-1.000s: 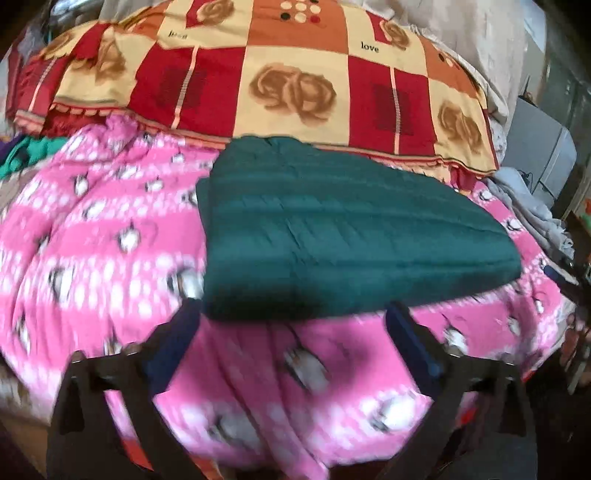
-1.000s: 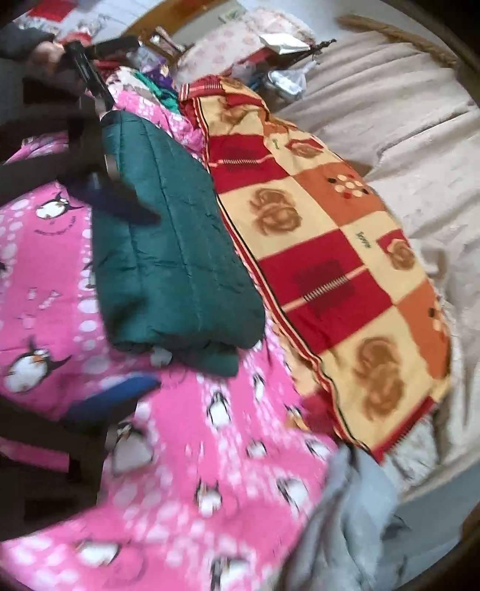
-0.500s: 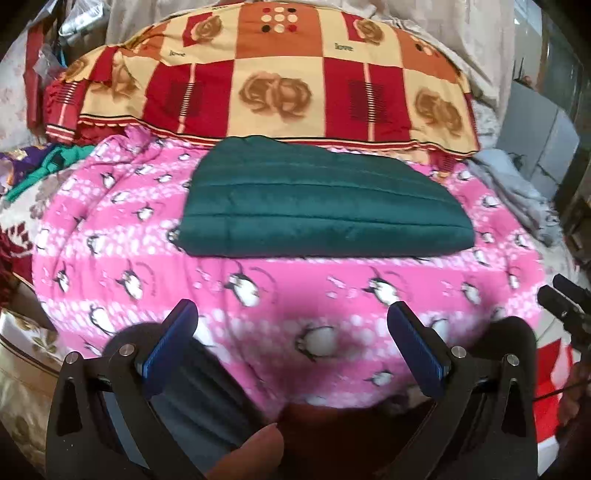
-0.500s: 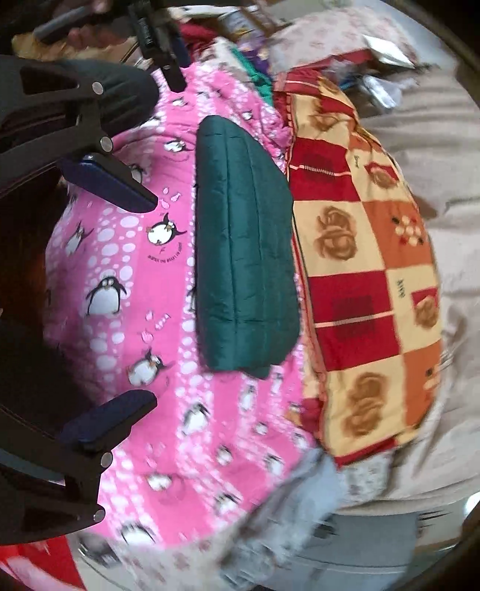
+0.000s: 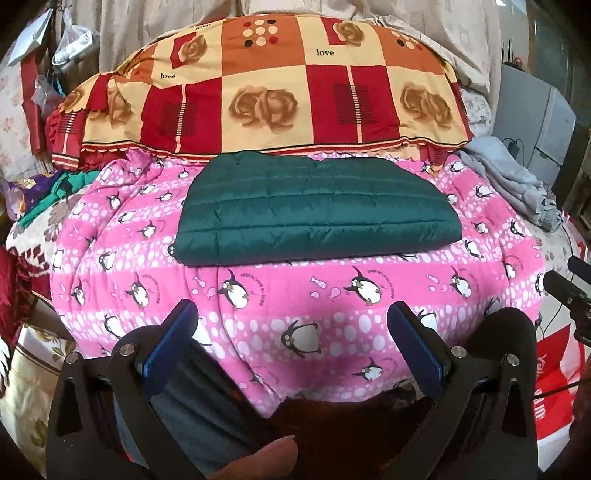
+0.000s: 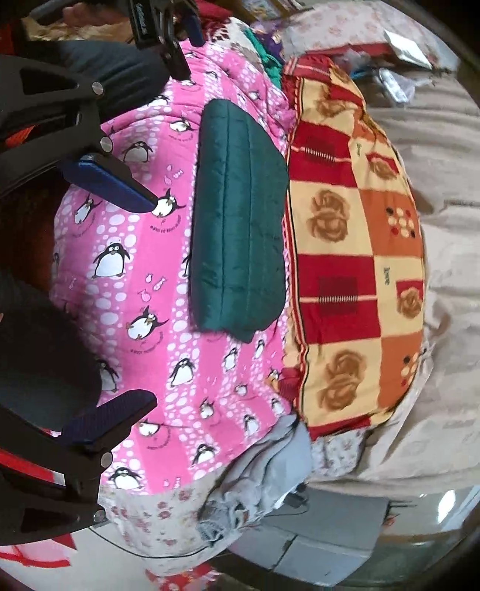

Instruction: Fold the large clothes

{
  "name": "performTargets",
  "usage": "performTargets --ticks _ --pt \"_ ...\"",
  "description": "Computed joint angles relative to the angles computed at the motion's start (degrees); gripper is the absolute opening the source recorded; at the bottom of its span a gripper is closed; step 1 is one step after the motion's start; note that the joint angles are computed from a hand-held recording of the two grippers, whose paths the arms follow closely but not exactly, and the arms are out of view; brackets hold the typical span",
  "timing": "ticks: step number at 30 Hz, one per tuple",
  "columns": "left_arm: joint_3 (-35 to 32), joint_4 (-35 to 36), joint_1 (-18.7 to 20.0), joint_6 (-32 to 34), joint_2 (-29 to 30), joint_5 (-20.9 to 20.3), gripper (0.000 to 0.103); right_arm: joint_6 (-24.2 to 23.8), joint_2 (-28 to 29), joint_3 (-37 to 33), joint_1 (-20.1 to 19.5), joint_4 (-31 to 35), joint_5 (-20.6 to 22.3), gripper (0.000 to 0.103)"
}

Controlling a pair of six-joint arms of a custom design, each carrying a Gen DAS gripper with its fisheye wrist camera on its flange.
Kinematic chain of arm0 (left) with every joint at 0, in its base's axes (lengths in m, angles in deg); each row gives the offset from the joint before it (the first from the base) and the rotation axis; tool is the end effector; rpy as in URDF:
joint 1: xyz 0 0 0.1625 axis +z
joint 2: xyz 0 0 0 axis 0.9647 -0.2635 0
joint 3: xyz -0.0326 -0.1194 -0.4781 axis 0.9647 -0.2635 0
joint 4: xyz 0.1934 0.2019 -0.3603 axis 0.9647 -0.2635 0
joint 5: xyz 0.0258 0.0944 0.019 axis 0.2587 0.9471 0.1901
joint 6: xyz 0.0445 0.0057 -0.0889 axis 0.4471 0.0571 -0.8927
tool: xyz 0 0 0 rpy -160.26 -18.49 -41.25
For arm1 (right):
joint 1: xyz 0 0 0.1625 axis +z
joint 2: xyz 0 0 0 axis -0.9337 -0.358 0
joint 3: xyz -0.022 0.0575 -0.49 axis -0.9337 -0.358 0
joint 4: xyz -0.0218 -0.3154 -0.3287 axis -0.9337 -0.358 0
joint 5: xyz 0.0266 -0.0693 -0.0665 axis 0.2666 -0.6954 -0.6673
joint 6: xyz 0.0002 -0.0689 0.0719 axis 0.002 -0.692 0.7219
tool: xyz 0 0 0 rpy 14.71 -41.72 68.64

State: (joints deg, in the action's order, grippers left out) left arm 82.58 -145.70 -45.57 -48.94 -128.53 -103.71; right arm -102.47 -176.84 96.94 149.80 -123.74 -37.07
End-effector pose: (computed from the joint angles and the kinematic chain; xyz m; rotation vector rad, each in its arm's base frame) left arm -0.3209 -0.4212 0.0695 0.6547 2.2902 -0.8223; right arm 0.0350 -0.3742 0.3679 0.3619 -2.0862 1.0202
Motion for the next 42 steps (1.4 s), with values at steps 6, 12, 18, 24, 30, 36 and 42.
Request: performTargets --ticks 6,12,18,24,30,36,42 --pt "-0.08 0.2 0.42 -0.99 -0.43 0.37 0.103 0.04 0.09 -0.23 -0.21 0.23 -0.24 0.096" --pt "0.04 0.81 1.04 -2.08 -0.99 0.61 0.103 0.46 0.12 -0.32 -0.02 0.9 -0.12 0.096" --pt "0.31 0.41 1.62 -2.57 -1.64 0.9 0.102 1.01 1.28 -1.0 1.45 1.49 -0.76 0.096" --pt "0.47 0.69 1.92 -3.28 -1.89 0.85 0.102 0.92 1.69 -0.94 2.63 1.61 -0.84 0.096" --pt "0.68 0.61 2.06 -3.73 -2.09 0.82 0.103 1.44 1.71 -0.98 3.51 2.3 -0.57 0.096" --pt "0.82 0.57 2.24 -3.7 -2.21 0.7 0.102 1.73 1.27 -0.67 3.67 2.58 0.21 0.096" --pt "0.86 0.37 2.35 -3.41 -2.17 0.68 0.102 1.86 1.21 -0.67 3.79 2.54 0.38 0.096"
